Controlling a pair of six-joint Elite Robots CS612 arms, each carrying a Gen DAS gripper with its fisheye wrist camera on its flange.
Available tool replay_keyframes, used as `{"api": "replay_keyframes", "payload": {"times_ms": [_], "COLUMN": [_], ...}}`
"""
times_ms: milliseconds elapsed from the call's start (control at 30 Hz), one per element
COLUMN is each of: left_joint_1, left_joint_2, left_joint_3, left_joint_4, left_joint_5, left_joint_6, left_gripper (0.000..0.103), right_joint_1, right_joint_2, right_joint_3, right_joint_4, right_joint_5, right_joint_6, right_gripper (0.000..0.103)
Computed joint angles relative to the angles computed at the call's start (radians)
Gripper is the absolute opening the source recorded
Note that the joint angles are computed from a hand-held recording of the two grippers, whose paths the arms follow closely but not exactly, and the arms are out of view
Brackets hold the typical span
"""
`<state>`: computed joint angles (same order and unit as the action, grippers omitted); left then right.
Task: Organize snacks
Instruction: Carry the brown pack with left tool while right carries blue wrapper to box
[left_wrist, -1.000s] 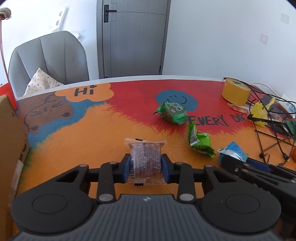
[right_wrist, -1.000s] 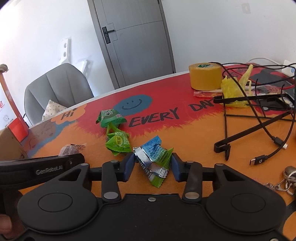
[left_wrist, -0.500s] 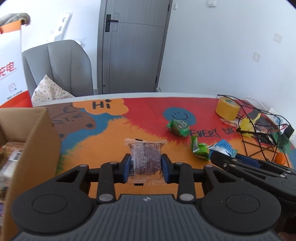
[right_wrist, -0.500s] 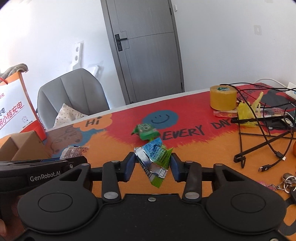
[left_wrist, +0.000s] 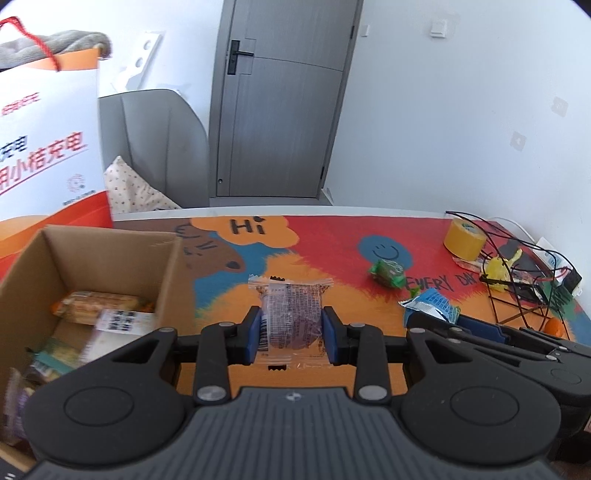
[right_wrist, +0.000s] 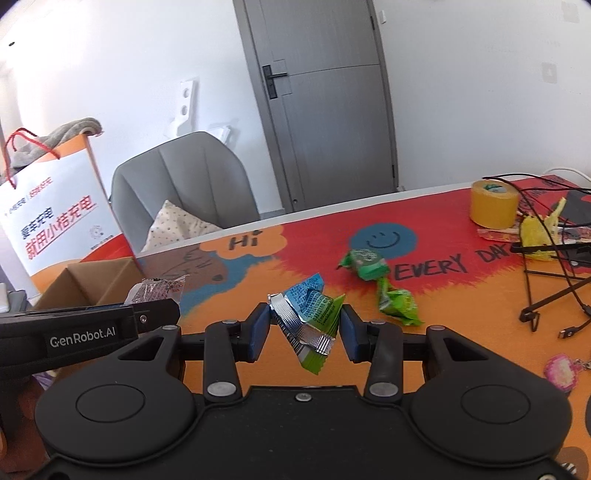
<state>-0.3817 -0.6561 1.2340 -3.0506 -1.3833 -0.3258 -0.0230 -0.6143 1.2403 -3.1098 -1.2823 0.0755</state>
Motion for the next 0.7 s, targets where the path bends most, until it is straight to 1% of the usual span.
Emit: {"api": "replay_keyframes", "payload": {"times_ms": [433, 700], "left_joint_1": [0.05, 0.071], "left_joint_2": [-0.056, -0.083], "left_joint_3": [0.082, 0.126], "left_joint_4": [-0.026, -0.035], "left_joint_5": [0.011, 0.021], "left_joint_6": [-0.039, -0.064], "left_gripper": [0.033, 0.033], "right_joint_1": [0.039, 0.061], "right_joint_2": [-0.009, -0.01], "right_joint_3": [-0.016, -0.029], "right_joint_4": [0.009, 0.008], "right_joint_5": [0.028, 0.046], "right_joint_6": [-0.019, -0.032], "right_gripper": [0.042, 0.042]}}
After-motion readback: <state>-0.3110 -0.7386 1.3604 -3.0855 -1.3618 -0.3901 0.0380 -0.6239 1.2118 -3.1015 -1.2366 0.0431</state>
